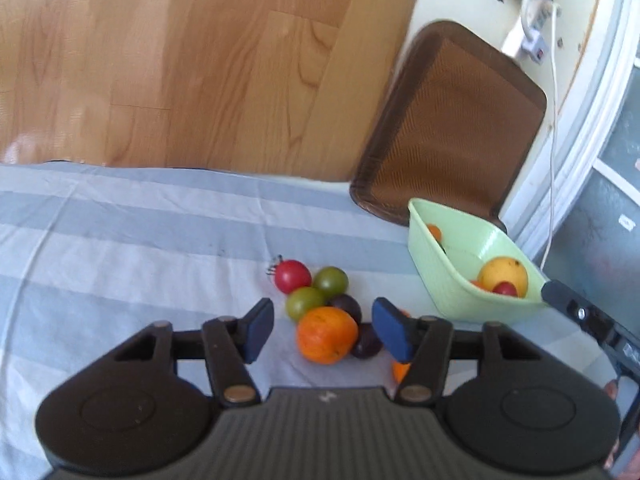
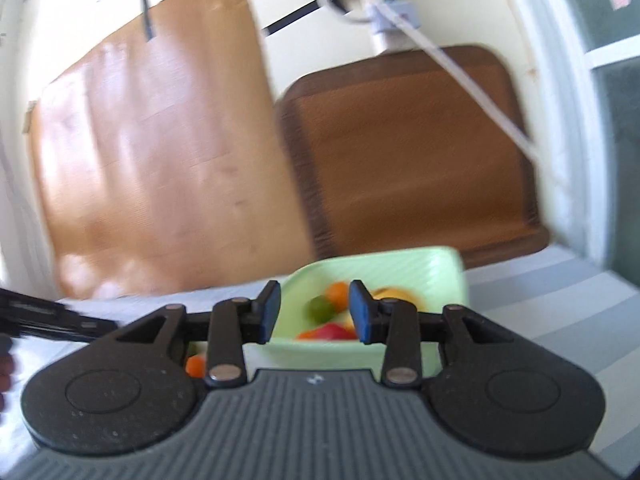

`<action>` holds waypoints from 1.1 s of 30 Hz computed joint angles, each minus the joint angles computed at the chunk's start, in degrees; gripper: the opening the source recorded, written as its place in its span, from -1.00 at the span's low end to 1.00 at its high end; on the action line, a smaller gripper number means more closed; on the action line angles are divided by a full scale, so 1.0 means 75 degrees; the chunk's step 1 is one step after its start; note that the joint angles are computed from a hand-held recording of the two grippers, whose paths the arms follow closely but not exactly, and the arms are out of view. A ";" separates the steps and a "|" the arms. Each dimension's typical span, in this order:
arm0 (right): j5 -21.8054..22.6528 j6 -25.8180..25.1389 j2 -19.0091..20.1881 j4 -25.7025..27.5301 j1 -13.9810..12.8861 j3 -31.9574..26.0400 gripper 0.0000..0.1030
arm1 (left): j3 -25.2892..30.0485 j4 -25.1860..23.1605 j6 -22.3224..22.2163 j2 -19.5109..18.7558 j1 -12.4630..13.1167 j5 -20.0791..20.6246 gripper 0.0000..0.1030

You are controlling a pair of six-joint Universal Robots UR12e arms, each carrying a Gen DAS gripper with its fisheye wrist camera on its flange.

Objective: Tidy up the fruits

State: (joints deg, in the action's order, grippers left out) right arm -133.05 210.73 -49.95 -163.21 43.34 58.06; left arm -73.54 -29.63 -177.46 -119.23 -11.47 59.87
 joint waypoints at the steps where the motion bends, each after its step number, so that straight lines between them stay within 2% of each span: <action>1: 0.0362 0.0004 0.0003 0.0135 0.0008 -0.0044 0.00 | 0.0052 -0.0073 0.0117 -0.0037 -0.0048 0.0007 0.10; 4: 0.1036 -0.0319 0.0186 0.1078 0.0043 -0.0512 0.03 | 0.0201 -0.0221 0.0136 -0.0167 -0.0137 0.0180 0.07; 7: 0.1341 -0.0581 0.0504 0.2228 0.0050 -0.1211 0.05 | 0.0172 -0.0254 -0.0013 -0.0212 -0.0148 0.0316 -0.12; 8: 0.1487 -0.0581 0.0598 0.2560 0.0025 -0.1421 0.05 | 0.0150 -0.0255 -0.0099 -0.0226 -0.0110 0.0154 -0.21; 11: 0.1975 -0.0140 0.0778 0.3505 -0.0101 -0.1914 0.03 | 0.0026 -0.0114 -0.0261 -0.0188 -0.0054 -0.0027 -0.23; 13: 0.2105 0.0019 0.0887 0.3918 -0.0146 -0.2166 -0.10 | -0.0100 -0.0059 -0.0232 -0.0100 -0.0026 -0.0016 -0.24; 16: 0.2047 -0.0040 0.0907 0.3836 -0.0125 -0.2176 -0.17 | -0.0376 0.0137 -0.0276 0.0068 0.0101 -0.0261 -0.24; 20: 0.1873 0.0302 0.0716 0.3592 -0.0039 -0.1796 -0.17 | -0.0809 0.0326 -0.0432 0.0352 0.0278 -0.0516 -0.24; 27: 0.1035 0.0362 0.0645 0.3693 0.0310 -0.1664 -0.17 | -0.1660 0.0911 -0.0104 0.0863 0.0408 -0.0703 -0.24; 29: 0.0968 0.0414 0.0591 0.3751 0.0389 -0.1591 -0.16 | -0.1833 0.1126 0.0174 0.0958 0.0357 -0.0508 -0.24; 32: 0.0933 0.0566 0.0536 0.3797 0.0433 -0.1510 -0.14 | -0.1965 0.1373 0.0413 0.0980 0.0175 0.0268 -0.17; 33: 0.0836 0.0605 0.0551 0.3837 0.0445 -0.1540 -0.09 | -0.1977 0.1367 0.0410 0.0952 0.0155 0.0338 -0.15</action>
